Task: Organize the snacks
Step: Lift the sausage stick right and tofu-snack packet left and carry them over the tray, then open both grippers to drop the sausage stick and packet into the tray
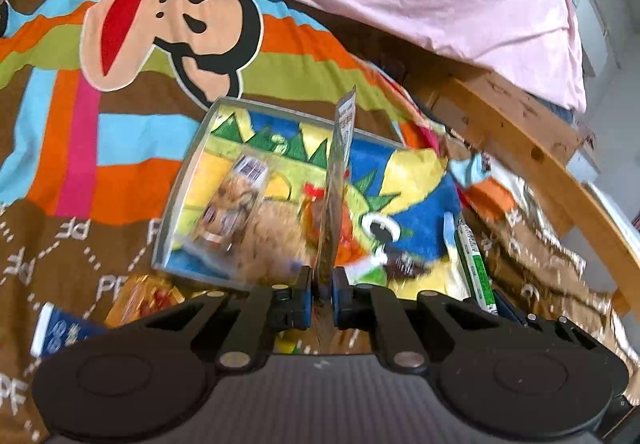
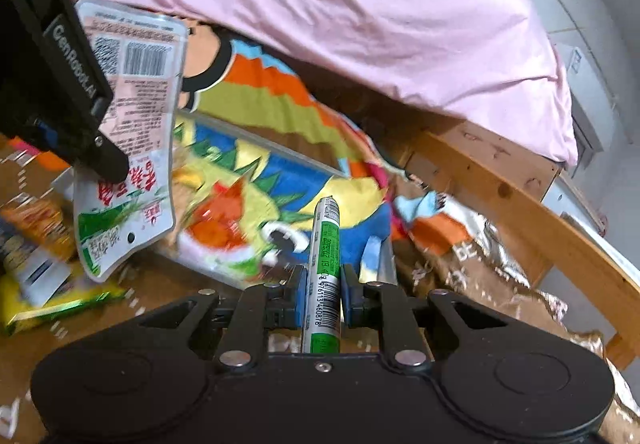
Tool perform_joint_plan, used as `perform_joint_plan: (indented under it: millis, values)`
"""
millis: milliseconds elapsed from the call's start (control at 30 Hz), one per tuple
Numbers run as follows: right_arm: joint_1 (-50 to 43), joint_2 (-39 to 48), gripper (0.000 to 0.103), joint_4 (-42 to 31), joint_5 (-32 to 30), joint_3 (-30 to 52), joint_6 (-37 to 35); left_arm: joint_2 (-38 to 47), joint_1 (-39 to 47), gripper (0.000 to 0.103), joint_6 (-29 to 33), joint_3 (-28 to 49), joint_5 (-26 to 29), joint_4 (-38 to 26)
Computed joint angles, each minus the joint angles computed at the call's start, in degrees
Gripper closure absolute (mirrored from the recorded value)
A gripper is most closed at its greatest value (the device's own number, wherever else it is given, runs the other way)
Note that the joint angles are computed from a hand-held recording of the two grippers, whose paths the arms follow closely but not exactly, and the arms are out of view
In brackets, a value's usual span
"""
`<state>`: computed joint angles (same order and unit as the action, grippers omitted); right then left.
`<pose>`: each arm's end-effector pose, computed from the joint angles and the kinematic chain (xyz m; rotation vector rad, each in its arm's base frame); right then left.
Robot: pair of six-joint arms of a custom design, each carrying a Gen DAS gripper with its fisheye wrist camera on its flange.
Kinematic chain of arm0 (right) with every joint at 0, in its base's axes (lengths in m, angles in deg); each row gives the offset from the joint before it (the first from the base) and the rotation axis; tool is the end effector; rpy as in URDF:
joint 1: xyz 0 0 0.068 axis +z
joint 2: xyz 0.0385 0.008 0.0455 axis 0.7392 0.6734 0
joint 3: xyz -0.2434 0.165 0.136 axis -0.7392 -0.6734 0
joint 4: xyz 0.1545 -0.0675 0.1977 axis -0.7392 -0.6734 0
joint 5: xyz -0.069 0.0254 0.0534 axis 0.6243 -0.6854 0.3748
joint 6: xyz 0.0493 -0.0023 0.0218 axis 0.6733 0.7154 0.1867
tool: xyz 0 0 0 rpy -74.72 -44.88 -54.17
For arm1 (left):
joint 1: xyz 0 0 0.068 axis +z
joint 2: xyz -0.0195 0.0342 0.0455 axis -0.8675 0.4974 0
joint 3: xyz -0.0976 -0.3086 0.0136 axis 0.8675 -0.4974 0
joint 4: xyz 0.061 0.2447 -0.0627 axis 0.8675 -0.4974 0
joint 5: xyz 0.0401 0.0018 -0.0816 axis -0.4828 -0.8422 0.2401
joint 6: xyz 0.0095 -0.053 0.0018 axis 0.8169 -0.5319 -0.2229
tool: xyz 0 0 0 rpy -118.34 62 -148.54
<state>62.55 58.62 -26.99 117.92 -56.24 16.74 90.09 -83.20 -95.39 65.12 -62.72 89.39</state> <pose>0.1894 0.0268 0.1551 0.0333 2.0189 -0.6275 0.2831 -0.1297 0.2015 0.2713 2.2997 -0.6339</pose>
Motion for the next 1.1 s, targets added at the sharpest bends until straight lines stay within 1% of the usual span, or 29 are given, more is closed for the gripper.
perform_joint_plan:
  millis: [67, 133, 200, 333, 467, 600, 733, 833, 1100]
  values:
    - [-3.34, 3.59, 0.085, 5.1, -2.33, 1.1, -2.03, 2.72, 0.02, 0.093, -0.5, 2.05, 0.1, 1.83]
    - [-6.66, 6.84, 0.085, 8.7, -5.07, 2.78, -3.32, 5.62, 0.4, 0.093, -1.84, 4.43, 0.96, 3.16]
    - [-9.58, 10.05, 0.085, 11.27, -7.72, 4.91, -3.8, 8.37, 0.68, 0.093, -2.99, 6.59, 1.61, 4.57]
    - [-13.3, 15.47, 0.085, 13.7, -11.26, 9.29, -3.54, 13.58, 0.95, 0.093, -3.93, 10.96, 2.76, 6.87]
    - [-16.28, 20.42, 0.085, 13.86, -14.36, 13.68, -1.9, 17.18, 0.68, 0.093, -1.89, 14.78, 2.3, 7.38]
    - [-17.54, 23.67, 0.084, 12.39, -16.22, 16.72, 0.3, 20.51, 1.51, 0.093, -3.23, 17.65, 3.97, 8.1]
    - [-17.47, 25.93, 0.084, 11.04, -16.8, 18.52, 1.26, 22.52, 1.66, 0.093, -2.68, 18.68, 3.76, 8.79]
    - [-17.45, 27.32, 0.084, 9.9, -17.31, 19.48, 1.86, 23.61, 2.46, 0.093, -3.6, 19.88, 5.21, 7.81]
    - [-17.38, 30.11, 0.084, 8.55, -17.6, 20.45, 3.92, 25.54, 3.38, 0.093, -4.54, 21.53, 4.64, 6.68]
